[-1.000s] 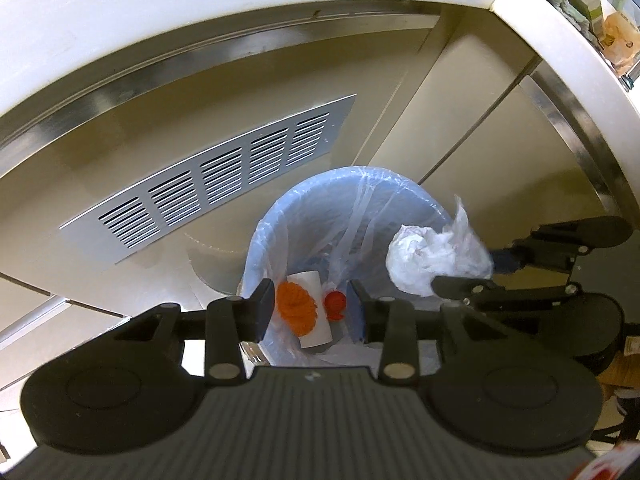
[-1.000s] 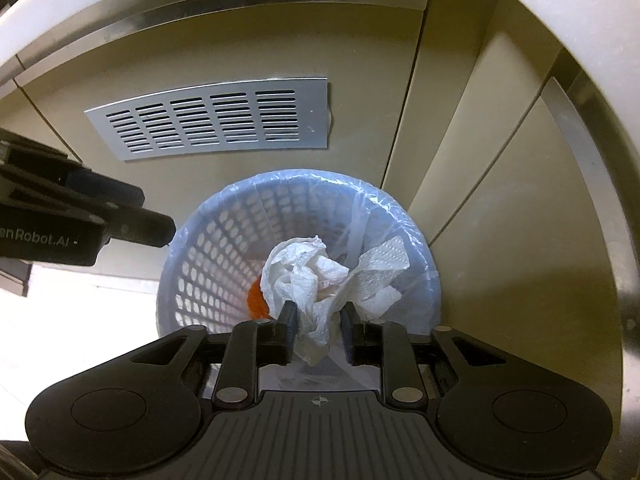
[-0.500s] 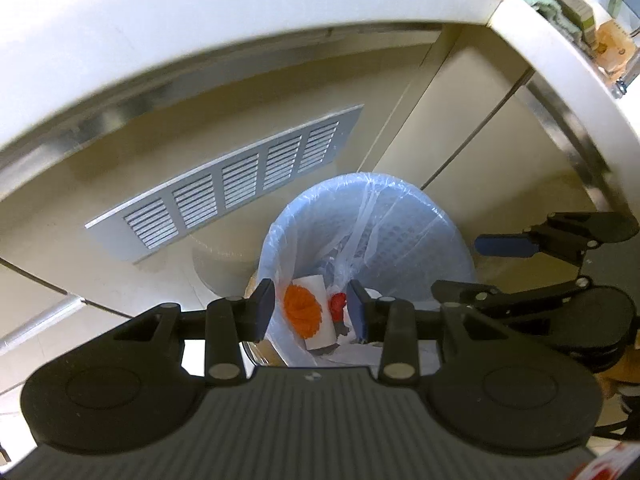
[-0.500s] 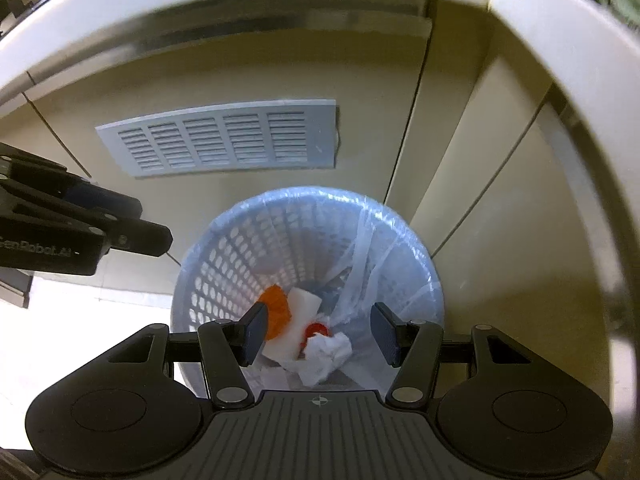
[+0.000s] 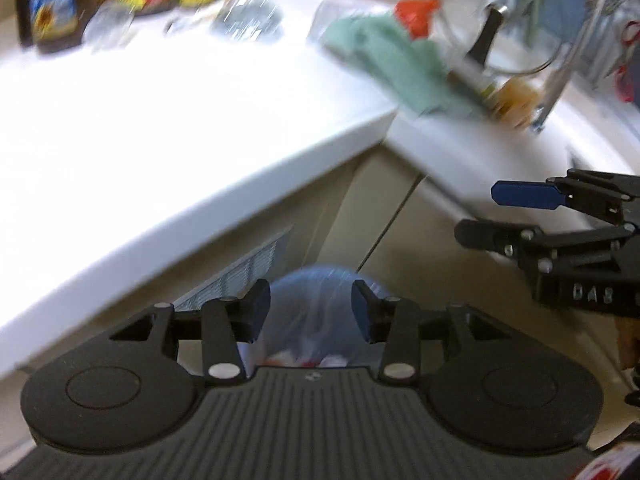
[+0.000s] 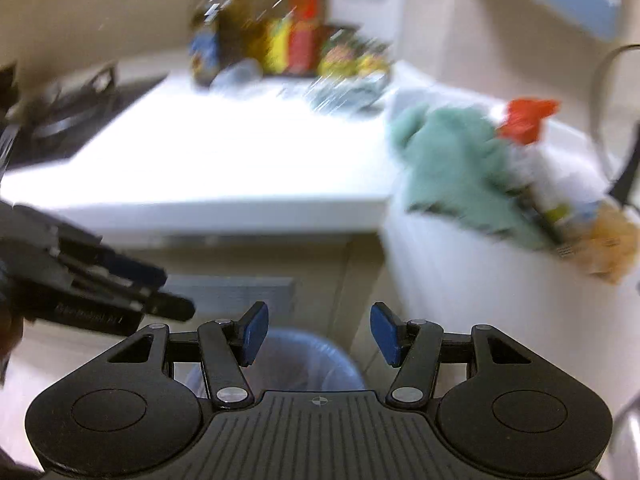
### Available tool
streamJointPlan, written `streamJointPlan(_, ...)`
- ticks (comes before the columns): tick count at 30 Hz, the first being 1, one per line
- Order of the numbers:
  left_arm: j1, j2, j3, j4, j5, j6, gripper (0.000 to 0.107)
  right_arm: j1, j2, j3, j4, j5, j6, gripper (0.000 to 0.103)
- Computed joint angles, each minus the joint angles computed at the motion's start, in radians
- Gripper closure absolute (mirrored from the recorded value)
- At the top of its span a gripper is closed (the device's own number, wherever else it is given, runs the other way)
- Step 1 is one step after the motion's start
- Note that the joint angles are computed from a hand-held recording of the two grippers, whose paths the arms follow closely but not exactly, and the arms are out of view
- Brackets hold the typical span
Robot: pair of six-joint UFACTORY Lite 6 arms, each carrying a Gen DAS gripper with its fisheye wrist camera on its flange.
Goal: Collect trash
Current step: 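Move the right tool to the yellow snack wrapper and close on it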
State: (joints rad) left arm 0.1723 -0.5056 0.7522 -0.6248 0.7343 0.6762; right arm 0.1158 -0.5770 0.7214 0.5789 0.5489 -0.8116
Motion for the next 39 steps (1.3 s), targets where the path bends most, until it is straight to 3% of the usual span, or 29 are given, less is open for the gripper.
streamJointPlan(6, -0.062, 0.082, 0.150, -0.077, -0.021, 0.009, 0.060, -0.150, -0.012, 0.125, -0.031, 0.009, 0.131, 0.045)
streamJointPlan(7, -0.085, 0.096, 0.170, -0.069, -0.039, -0.014, 0.059, -0.199, 0.016, 0.163, -0.004, 0.023, 0.101, 0.040)
streamJointPlan(8, -0.112, 0.111, 0.190, -0.055, -0.064, -0.044, 0.056, -0.244, 0.038, 0.187, 0.022, 0.024, 0.072, 0.027)
streamJointPlan(10, -0.174, 0.149, 0.238, 0.001, -0.116, -0.147, 0.054, -0.338, 0.102, 0.234, 0.111, 0.020, -0.032, 0.019)
streamJointPlan(18, -0.397, 0.336, 0.421, 0.426, -0.276, -0.742, 0.039, -0.571, 0.527, 0.579, 0.307, 0.099, -0.289, 0.019)
streamJointPlan(24, -0.531, 0.489, 0.582, 0.769, -0.262, -1.155, 0.034, -0.636, 0.791, 0.807, 0.354, 0.171, -0.393, 0.019)
streamJointPlan(33, -0.622, 0.630, 0.743, 0.964, -0.183, -1.350, 0.034, -0.648, 1.052, 1.080, 0.365, 0.276, -0.431, 0.020)
streamJointPlan(35, -0.636, 0.656, 0.776, 0.992, -0.157, -1.381, 0.034, -0.644, 1.095, 1.121, 0.352, 0.296, -0.427, 0.030)
streamJointPlan(39, -0.666, 0.698, 0.825, 1.011, -0.143, -1.383, 0.034, -0.653, 1.111, 1.138, 0.365, 0.311, -0.445, 0.038)
